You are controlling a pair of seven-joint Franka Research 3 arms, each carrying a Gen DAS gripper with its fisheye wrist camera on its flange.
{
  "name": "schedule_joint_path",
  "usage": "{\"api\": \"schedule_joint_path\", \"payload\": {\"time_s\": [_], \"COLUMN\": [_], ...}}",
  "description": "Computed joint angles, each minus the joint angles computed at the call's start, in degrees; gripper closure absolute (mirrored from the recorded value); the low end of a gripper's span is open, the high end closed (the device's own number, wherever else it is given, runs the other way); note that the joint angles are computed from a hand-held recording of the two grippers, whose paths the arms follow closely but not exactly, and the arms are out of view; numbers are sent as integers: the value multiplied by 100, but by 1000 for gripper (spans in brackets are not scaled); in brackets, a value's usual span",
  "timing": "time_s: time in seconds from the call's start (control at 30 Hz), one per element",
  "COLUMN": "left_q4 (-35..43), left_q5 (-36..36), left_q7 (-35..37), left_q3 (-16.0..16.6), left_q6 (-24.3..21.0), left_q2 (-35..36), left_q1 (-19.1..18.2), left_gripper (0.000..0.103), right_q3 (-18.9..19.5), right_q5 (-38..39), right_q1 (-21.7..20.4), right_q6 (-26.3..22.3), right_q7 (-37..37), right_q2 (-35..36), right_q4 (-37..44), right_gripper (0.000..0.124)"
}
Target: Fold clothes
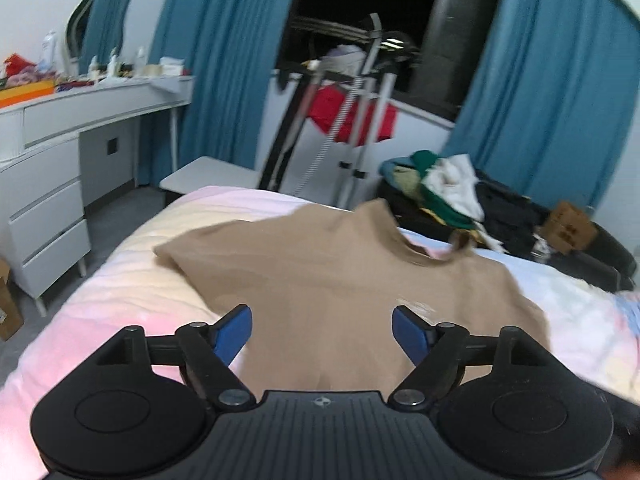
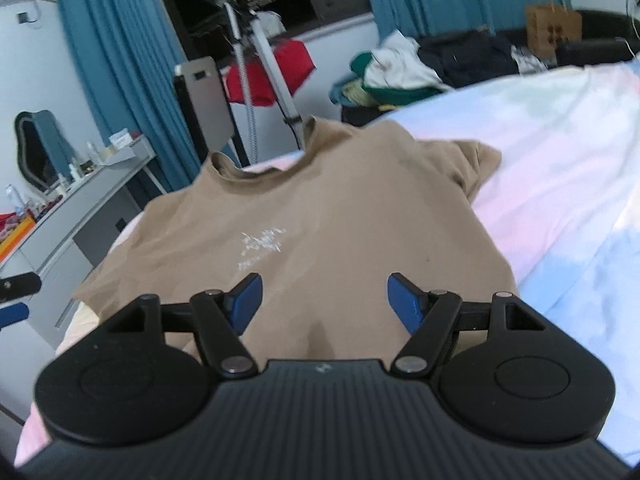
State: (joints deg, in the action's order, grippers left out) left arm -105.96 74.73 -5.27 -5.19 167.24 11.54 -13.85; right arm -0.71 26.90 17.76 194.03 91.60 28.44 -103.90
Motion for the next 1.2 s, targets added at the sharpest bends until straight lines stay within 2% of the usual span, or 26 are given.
{"api": "schedule_joint_path", "payload": {"time_s": [0.1, 0.2, 0.27, 0.3, 0.4, 0.5, 0.57, 0.7, 0.8, 0.83, 0.93, 1.03, 1.1, 1.13, 1.2], "left_q4": [-266, -489, -606, -642, -663, -573, -458, -321, -234, -204, -97, 37, 87, 83, 58], "left_q5": [875, 1344, 1337, 1286, 1193, 1458, 1799, 1641, 1634, 1695, 1787, 1822, 1752, 1713, 1747], "left_q7": [-612, -968, -1143, -1172, -1143, -1360, -1947, -2195, -2273, -2348, -2477, -2623, -2633, -2599, -2659], "left_q3": [-76, -229, -307, -331, -343, -314, -273, -268, -194, -175, -148, -120, -101, -87, -51], "left_q6": [-258, -189, -131, -92, -21, -66, -136, -207, -91, -71, 90, 417, 583, 625, 648], "left_q2": [-198, -232, -192, -169, -62, 56, 171, 317, 395, 425, 544, 696, 768, 780, 781], "left_q1": [-231, -209, -172, -156, -140, -195, -203, -148, -106, -108, -72, 1, 32, 31, 9], "left_gripper": [19, 18, 18, 18, 18, 18, 16, 15, 15, 15, 15, 15, 15, 15, 15], "right_q3": [296, 463, 565, 597, 591, 801, 960, 1630, 2687, 2894, 2961, 3304, 3552, 3525, 2939], "right_q5": [-143, -216, -244, -247, -160, -57, 5, -123, -647, -836, -1180, -1745, -2245, -2381, -2078], "right_q1": [-301, -557, -750, -835, -1030, -1484, -1805, -2679, -3647, -3815, -3802, -3882, -3932, -3849, -3348], "right_q6": [138, 199, 301, 329, 282, 206, 186, 102, 64, 56, 74, 381, 307, 61, -548], "right_q7": [21, 132, 266, 353, 654, 1206, 1595, 2412, 2748, 2797, 2759, 2753, 2780, 2773, 2741], "right_q2": [-126, -207, -231, -214, -127, 181, 461, 1121, 1844, 2079, 2523, 3009, 3344, 3458, 3542], "right_q4": [-138, -213, -253, -231, -97, 242, 508, 1028, 1549, 1741, 2241, 2707, 3151, 3457, 4108], "right_gripper": [53, 57, 61, 68, 78, 79, 79, 79, 79, 79, 79, 79, 79, 79, 80]}}
